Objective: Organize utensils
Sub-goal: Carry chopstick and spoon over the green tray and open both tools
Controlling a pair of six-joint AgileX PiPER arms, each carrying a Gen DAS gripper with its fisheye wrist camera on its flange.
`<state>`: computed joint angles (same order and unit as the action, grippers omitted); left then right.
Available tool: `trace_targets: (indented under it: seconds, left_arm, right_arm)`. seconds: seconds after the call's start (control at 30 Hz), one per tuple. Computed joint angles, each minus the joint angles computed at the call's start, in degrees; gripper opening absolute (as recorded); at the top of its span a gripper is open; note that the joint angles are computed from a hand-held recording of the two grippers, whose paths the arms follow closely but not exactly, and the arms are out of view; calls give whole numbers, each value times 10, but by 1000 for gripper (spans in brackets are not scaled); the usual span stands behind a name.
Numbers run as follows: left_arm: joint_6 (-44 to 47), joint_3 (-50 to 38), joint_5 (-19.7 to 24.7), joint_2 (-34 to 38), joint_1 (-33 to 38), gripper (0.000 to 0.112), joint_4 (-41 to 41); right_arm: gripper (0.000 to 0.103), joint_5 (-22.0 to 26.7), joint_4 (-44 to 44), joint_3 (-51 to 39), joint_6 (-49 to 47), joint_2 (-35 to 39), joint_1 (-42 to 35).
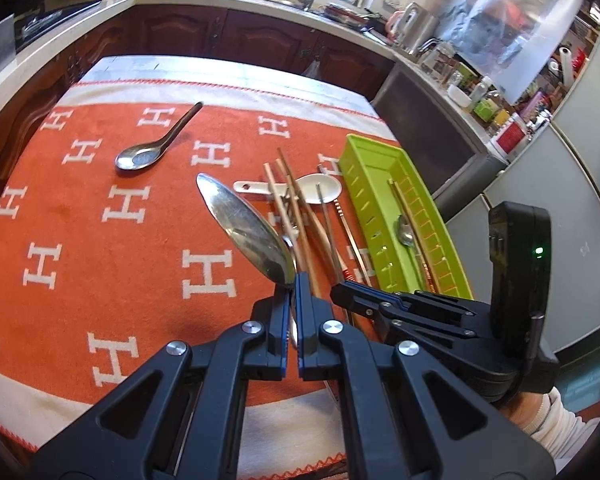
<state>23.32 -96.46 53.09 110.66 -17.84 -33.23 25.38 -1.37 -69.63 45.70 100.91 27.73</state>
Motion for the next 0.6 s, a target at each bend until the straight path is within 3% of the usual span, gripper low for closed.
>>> trace_targets:
  seconds: [0.3,0.6]
  left_arm:
    - [25,-58,58,-3,-25,0,-33]
    - [-25,-272,139,92,-104,0,-8]
  right_arm:
    - [6,-6,-79,85,77,-159,-11]
    - [6,127,-205,89,148,-281,-50]
